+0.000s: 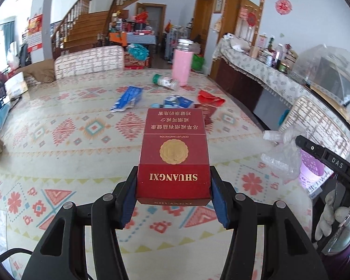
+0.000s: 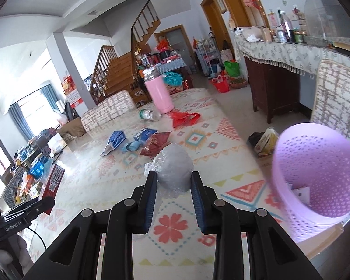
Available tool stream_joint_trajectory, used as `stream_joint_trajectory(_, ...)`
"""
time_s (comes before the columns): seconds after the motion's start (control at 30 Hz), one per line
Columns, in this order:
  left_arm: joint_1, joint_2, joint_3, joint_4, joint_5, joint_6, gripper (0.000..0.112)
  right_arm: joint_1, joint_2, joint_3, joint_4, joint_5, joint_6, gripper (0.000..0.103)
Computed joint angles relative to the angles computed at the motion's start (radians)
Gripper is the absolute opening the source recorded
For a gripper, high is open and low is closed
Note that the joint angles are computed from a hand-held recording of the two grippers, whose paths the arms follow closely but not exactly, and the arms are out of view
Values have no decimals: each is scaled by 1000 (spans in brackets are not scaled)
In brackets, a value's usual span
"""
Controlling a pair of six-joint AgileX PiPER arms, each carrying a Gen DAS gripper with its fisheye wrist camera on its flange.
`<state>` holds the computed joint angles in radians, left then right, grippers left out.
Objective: Collect trash
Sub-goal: 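Grasp the clear plastic bag with the right gripper while the left holds the red box, then carry both items to the lilac basket and open both grippers inside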
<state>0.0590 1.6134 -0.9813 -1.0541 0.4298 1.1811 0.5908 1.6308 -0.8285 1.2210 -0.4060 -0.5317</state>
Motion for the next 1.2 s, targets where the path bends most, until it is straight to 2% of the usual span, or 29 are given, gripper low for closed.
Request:
stream_joint_trajectory(0.2,-130,-2,-27,53,-21,-44,55,-43,-138,127,55,-25,-49,31)
stream_joint_trajectory(0.3,-206,31,-86,120,-13,-119,55,-82,-212,191,105,-37,-108,31)
stream_joint_trajectory(0.47,-354,110,-216,232,14,-251,55,-180,-318,275,162,-36,-193,31)
stream_joint_trajectory(0.63,-492,261,-441,354,83,-411,55,-342,-381,317,150,30,-240,31)
stream_joint_trajectory(0.77,-571,399,-640,444,158,-532,55,-477,-374,326,36,100,-170,31)
stream_joint_trajectory(0.9,-630,571,-904,530,287,-669,55,-597,-343,326,-125,159,-50,31)
stream_joint_trajectory(1.13,-679,858,-1382,628,536,-826,55,-732,-239,295,-532,210,306,33)
stream_joint_trajectory(1.2,-679,904,-1459,630,579,-841,56,-755,-211,283,-657,214,427,34)
